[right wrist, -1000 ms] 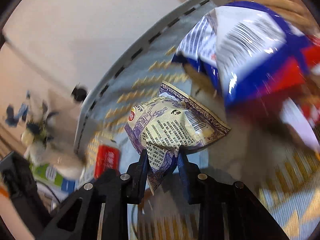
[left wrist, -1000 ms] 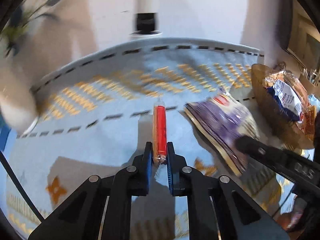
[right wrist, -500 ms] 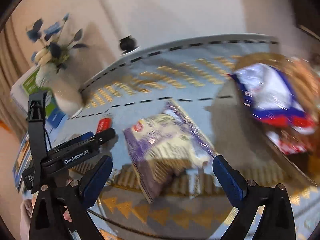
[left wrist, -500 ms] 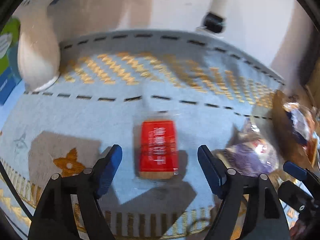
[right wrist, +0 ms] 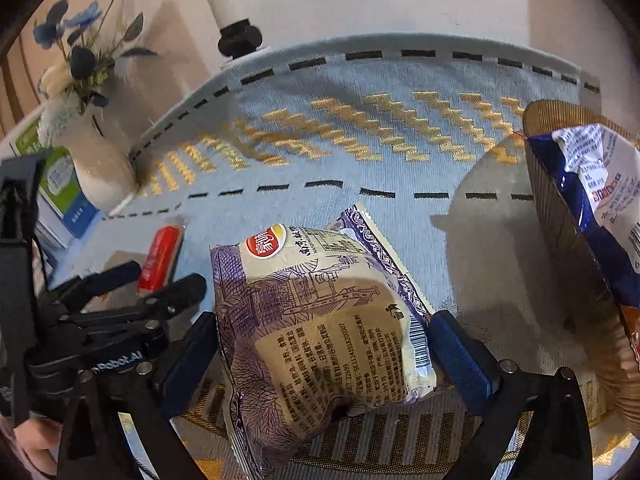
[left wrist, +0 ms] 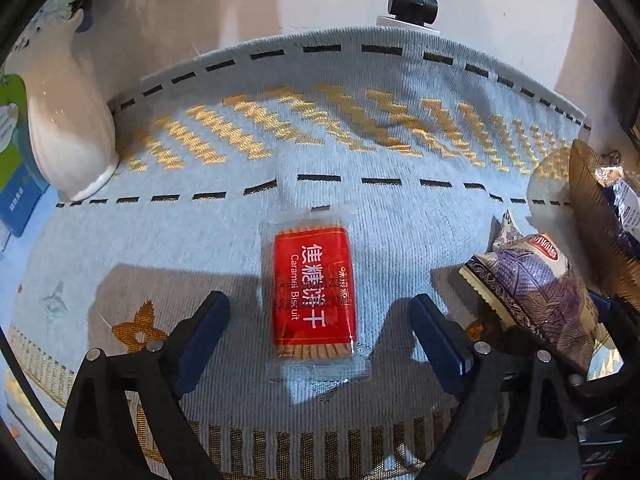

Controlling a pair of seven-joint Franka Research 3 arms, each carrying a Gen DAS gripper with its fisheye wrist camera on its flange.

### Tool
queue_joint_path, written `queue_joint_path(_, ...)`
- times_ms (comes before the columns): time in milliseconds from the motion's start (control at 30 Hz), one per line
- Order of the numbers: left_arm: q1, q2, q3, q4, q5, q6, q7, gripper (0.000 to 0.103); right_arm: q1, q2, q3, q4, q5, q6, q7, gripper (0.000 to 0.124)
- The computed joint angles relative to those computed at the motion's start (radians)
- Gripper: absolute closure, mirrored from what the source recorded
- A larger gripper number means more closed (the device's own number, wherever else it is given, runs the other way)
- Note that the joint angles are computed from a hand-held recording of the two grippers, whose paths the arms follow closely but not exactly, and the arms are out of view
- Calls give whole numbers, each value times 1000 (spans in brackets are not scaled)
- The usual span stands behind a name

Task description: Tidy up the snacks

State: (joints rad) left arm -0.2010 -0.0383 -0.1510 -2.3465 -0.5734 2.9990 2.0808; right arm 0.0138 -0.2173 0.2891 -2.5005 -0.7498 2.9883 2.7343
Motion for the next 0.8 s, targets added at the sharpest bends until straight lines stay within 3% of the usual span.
queue_joint_path(133,-4,2,1,7,-49,-6,39,11,18,20,-1,29,-31,-54,16,21)
queue_joint_path(433,0,-8,5,3,-105,-17,92,10,61,26,-46,33,-60,-55,38,21)
queue_joint_path(800,-3,-2,1,6,-87,-10,70,10,68,26,-53,33,-70,-54,46,21)
